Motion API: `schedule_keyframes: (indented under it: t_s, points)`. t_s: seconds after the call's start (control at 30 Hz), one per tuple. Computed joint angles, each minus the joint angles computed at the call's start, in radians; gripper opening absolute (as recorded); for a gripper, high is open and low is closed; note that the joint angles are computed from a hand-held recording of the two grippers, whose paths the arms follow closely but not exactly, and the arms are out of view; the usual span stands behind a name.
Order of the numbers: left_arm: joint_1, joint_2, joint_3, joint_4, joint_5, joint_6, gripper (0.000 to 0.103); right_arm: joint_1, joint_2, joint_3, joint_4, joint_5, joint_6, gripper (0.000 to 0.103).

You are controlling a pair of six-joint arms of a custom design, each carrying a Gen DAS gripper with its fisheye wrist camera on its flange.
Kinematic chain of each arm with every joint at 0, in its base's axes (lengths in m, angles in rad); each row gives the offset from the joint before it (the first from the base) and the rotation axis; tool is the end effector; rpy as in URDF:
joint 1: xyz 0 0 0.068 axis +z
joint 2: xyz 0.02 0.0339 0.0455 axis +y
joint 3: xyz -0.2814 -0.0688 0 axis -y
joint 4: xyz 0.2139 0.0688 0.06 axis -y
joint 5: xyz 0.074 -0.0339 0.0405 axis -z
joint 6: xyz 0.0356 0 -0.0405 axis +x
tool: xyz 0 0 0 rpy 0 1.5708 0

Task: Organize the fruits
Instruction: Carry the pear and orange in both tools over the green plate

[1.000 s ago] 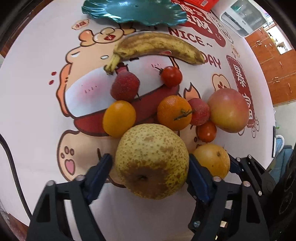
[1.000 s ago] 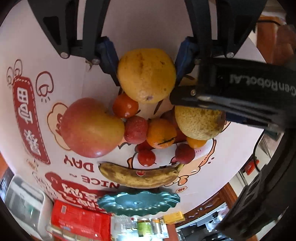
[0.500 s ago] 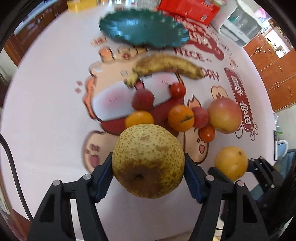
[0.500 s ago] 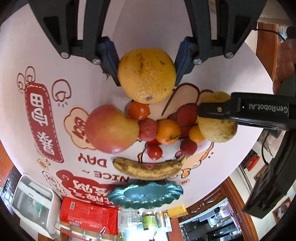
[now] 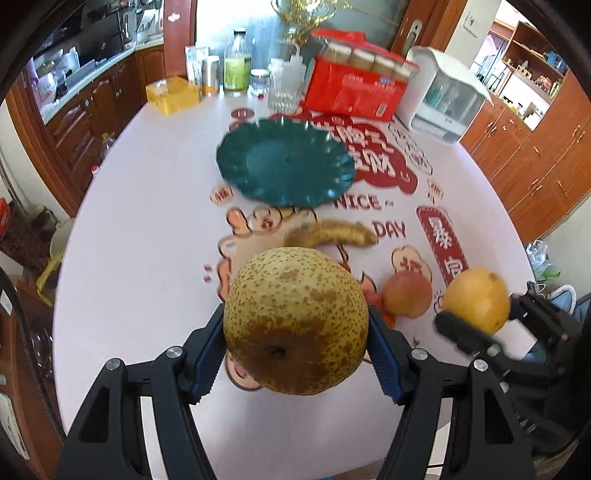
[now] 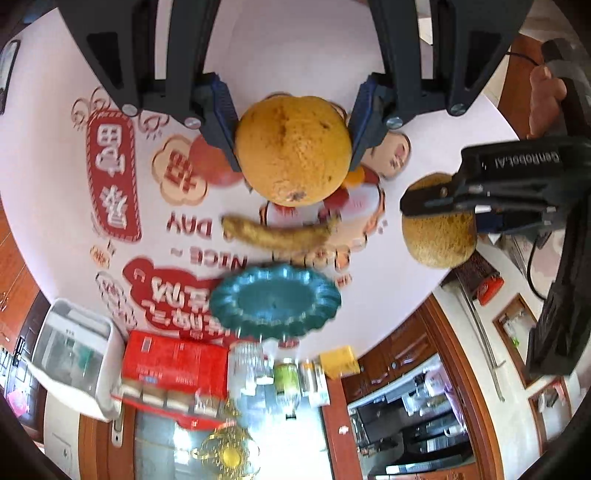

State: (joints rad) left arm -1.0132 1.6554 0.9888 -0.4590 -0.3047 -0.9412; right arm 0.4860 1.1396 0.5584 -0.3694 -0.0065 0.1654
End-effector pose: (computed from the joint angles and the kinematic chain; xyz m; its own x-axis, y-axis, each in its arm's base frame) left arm 0.1654 -0.2451 0.2114 -0.8802 -0.0457 -0.4724 0.0504 0.9808 -0.1886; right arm 0.1571 0.0833 0.2127 -0.7872 -0.2296 -0.5724 -0.3455 0.9330 0.1009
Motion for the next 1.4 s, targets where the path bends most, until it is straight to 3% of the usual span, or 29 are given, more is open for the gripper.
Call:
schedule_keyframes:
  t_s: [0.2,0.4,0.6,0.77,0.93,1.2,1.4]
  points:
    - [0.095,-0.076,0.159,-0.169,-0.029,0.157,0.068,-0.062,0.053,0.301,-0.176,-0.006,-0.038,0.053]
    - [0.214,-0.083,0.375,-0.307,0.007,0.299,0.069,-0.088,0.182,0.647,-0.304,0.043,-0.08,0.053]
    - [0.316,0.001,0.628,-0.421,0.021,0.406,0.069,-0.113,0.396,1.044,-0.437,0.088,-0.096,0.053]
    - [0.386,0.121,0.77,-0.442,0.05,0.451,0.069,-0.149,0.615,1.321,-0.52,0.086,-0.102,0.053]
    - [0.458,0.296,0.875,-0.41,0.104,0.455,0.069,-0.172,0.802,1.413,-0.524,0.079,-0.142,0.053]
    - [0.51,0.603,1.016,-0.35,0.174,0.422,0.069,-0.245,1.104,1.422,-0.453,-0.095,-0.193,0.053]
    - [0.52,0.811,1.123,-0.329,0.21,0.413,0.069,-0.273,1.297,1.455,-0.421,-0.151,-0.234,0.053]
